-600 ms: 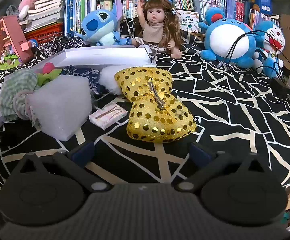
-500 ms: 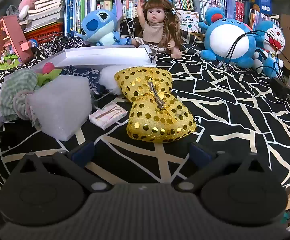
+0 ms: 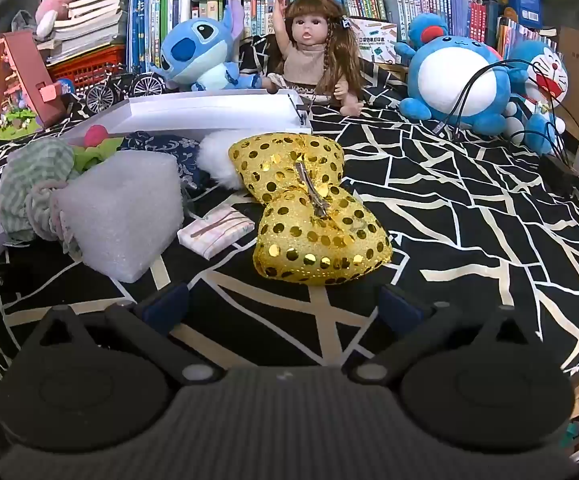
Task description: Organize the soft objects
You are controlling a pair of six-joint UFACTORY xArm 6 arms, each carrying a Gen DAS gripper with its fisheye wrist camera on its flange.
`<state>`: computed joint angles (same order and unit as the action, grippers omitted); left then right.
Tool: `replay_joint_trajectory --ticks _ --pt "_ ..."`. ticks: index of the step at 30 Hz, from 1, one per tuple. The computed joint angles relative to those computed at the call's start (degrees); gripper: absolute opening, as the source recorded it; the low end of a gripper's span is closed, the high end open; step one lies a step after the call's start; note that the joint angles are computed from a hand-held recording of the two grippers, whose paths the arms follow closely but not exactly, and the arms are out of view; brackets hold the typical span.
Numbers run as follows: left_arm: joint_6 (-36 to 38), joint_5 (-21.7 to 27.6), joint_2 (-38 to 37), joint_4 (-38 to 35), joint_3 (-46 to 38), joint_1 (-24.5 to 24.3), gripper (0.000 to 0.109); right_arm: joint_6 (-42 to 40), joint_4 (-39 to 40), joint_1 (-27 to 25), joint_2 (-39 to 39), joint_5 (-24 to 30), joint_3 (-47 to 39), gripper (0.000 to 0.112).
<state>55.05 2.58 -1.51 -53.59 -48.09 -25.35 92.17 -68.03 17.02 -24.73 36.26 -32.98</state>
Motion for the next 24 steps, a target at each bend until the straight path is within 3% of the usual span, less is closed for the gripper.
replay_joint_trajectory --ticks 24 --pt "-0.4 0.0 0.0 0.4 0.1 0.0 0.103 -2.9 3.9 0.1 0.5 0.8 -1.0 0.103"
